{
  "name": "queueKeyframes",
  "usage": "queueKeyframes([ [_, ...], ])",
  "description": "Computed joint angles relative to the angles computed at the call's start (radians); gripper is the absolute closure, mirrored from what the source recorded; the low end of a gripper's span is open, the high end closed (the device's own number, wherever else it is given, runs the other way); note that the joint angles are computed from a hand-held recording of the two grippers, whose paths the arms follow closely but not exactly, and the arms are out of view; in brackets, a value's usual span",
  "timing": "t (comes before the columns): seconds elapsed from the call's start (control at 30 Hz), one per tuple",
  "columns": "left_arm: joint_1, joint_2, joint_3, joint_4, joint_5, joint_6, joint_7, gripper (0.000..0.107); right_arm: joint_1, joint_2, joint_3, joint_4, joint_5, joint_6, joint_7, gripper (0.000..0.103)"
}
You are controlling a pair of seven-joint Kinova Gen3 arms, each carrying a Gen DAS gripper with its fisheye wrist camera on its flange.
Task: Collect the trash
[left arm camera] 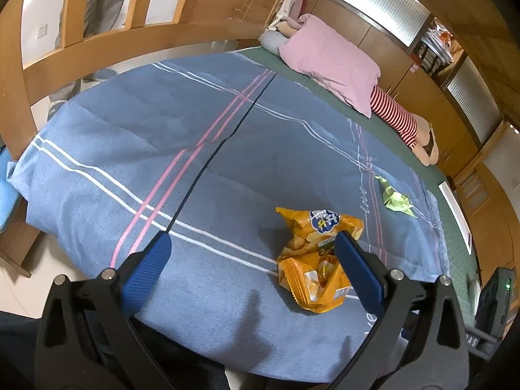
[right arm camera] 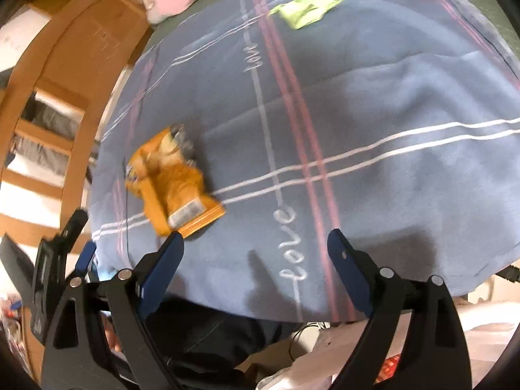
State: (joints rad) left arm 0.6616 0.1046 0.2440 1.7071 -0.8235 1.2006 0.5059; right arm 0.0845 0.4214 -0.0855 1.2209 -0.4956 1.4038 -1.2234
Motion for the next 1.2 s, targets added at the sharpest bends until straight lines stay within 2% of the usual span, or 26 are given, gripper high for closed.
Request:
queueKeyframes([
  [0.13,-0.006,0.002,-0.001,-0.003,0.006,-0.007,-0.028,0.008,-0.001,-0.034,0.004,0.022,0.016,0.023,0.017,0.015],
  [0.2,-0.004,0.001,-0.001,-0.002,0.004,-0.008,-0.034,0.008,0.000,-0.022,0.001,-0.004,0.024,0.043,0.007,0.015],
  [0.37,-0.010,0.001,-0.004,-0.001,0.013,-0.022,-0.051,0.008,-0.027,-0.063,0.014,0.081,0.031,-0.017,-0.014,0.015],
  [0.57,-0.007,-0.001,-0.003,0.003,0.010,-0.027,-0.046,0.008,-0.033,-0.086,0.018,0.124,0.046,-0.061,0.011,0.015],
  [1.2,-0.006,0.007,-0.009,-0.005,0.020,-0.031,-0.077,0.008,-0.047,-0.118,0.034,0.157,0.105,-0.137,0.002,0.015],
])
